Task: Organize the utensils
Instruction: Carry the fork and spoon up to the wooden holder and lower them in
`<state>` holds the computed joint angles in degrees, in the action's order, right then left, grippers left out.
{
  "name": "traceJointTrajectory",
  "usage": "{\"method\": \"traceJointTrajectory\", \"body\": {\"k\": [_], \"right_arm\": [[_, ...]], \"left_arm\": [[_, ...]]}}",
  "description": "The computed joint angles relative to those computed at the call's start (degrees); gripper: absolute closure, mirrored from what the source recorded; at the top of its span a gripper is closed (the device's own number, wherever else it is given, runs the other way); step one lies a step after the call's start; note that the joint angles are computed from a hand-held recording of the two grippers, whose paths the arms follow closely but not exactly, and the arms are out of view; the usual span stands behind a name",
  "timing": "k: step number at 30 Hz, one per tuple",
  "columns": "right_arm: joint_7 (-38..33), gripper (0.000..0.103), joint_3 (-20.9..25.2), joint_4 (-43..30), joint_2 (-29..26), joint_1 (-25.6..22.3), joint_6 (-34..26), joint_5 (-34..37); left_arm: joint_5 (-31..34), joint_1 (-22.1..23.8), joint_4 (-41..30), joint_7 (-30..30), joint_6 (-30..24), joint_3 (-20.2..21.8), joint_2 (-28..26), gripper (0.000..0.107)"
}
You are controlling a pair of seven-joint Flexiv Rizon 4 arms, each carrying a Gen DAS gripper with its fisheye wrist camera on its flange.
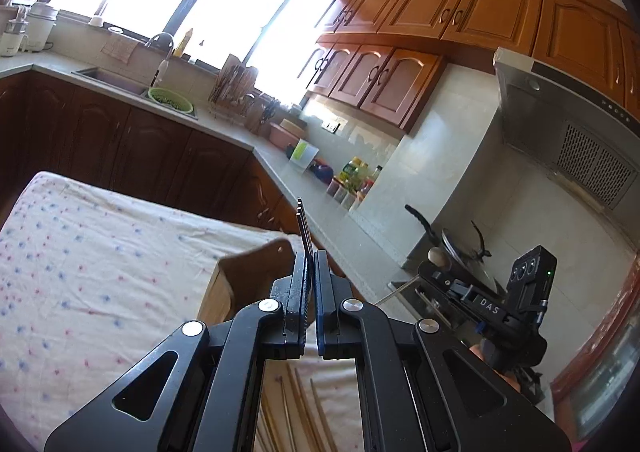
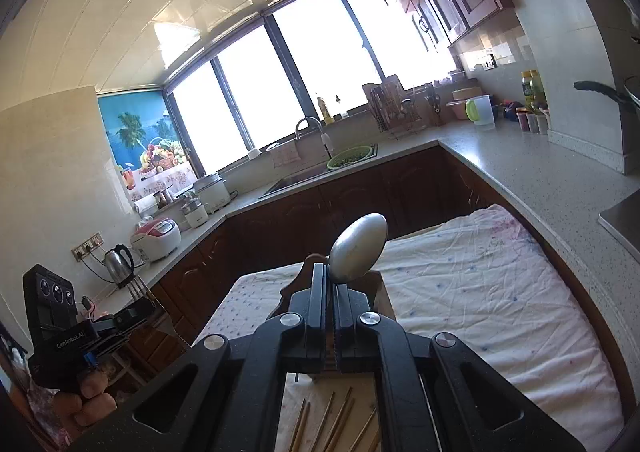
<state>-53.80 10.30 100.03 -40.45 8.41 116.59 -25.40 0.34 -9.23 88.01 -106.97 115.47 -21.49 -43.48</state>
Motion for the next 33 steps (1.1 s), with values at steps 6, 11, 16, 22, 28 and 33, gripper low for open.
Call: {"method": "traceJointTrajectory", "body": {"k": [6,11,16,22,28,33], "right_arm": [[-3.66,0.101,-6.91,-7.08,-1.91,6.34,-2.62,4.96],[-8.42,0.101,-12.98,-12.15,-4.7,12.22,-6.52,9.2],[-11.02,0.101,-14.77,-15.45,-8.71,14.6,-10.15,10.84],[-13.07,0.101,-13.35,-18.23,-12.29,14.12,-13.94,10.13],[-14.51,0.101,-3.57,-21.21,-14.88,7.47,-19.28,7.54],[-15.2,0.101,-0.89,-21.16,-14.91,5.48,-19.65,8.06]], "left_arm": [[-2.12,-1.75,-11.05,2.81,-2.52,1.16,-5.54,0.105],[-6.93,-4.7,-19.19,4.82,-5.23,4.32,-11.25,0.105],[-11.21,-6.11,-22.89,5.65,-8.64,5.77,-15.58,0.105],[-13.15,-6.63,-22.52,6.27,-8.85,6.48,-17.27,0.103],[-14.42,-7.96,-22.83,8.02,-11.43,7.87,-17.96,0.103],[-15.51,-8.64,-22.48,8.33,-11.31,8.67,-17.76,0.103]]}}
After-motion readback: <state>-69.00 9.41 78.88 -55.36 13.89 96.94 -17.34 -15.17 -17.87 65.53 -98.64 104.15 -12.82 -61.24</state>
